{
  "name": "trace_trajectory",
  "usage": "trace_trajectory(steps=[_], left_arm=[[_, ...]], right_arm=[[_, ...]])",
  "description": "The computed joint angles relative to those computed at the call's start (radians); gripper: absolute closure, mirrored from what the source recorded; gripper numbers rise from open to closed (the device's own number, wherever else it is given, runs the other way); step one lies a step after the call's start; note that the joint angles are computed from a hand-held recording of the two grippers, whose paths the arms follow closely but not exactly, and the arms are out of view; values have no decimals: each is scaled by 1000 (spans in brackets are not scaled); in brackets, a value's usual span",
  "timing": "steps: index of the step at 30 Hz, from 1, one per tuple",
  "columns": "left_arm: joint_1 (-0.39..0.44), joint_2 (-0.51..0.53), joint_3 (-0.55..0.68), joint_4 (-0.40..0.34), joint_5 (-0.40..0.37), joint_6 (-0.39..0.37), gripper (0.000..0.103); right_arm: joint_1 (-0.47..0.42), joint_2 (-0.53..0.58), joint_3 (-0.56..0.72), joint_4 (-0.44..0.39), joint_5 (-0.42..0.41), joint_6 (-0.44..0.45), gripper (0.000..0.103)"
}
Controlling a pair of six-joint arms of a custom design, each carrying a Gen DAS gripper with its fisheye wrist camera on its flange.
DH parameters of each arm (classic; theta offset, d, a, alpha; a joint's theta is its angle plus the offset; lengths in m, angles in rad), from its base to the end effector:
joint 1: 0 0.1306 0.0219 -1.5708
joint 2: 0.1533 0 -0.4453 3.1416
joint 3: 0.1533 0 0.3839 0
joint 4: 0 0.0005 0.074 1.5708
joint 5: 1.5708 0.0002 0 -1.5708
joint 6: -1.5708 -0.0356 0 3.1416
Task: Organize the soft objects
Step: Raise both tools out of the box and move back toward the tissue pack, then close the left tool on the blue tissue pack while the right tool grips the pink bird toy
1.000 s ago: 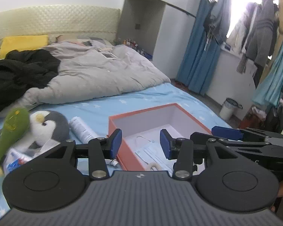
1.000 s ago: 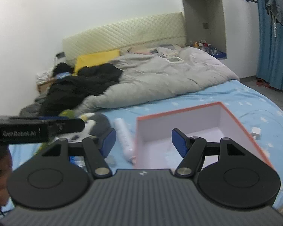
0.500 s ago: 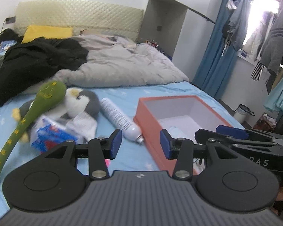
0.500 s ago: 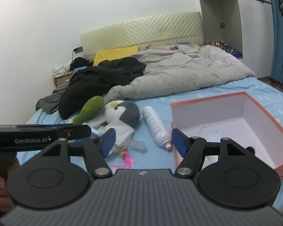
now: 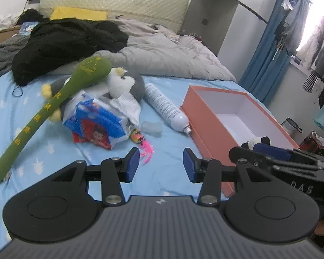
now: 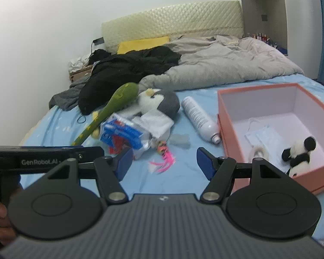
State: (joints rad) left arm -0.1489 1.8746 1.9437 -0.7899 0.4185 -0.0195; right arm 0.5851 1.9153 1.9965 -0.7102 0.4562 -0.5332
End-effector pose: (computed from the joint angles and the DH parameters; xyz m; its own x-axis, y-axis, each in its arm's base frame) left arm 0.6716 -0.1159 0.4862 -0.6440 0.1146 -0.7564 0.4501 0.8562 -0.2535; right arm 0.5948 0.3746 0.4905 -0.5234 0.2006 -0.8281 0.0781 0.9791 0.1878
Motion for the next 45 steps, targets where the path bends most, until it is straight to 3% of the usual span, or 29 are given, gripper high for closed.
trace_trajectory(steps=[9, 17, 35, 45], left_arm=[[17, -41, -111, 11, -25, -27, 52], [46, -38, -153, 18, -20, 5, 52], [72, 115, 9, 21, -27, 38, 50], [52, 232, 95, 52, -52, 120, 48]], right_arm=[[38, 4, -37, -35, 8, -58, 35], [50, 31, -26, -63, -26, -78, 35], [4, 154, 119, -92, -29, -51, 35], [-36, 207, 138, -54, -75, 0, 35]])
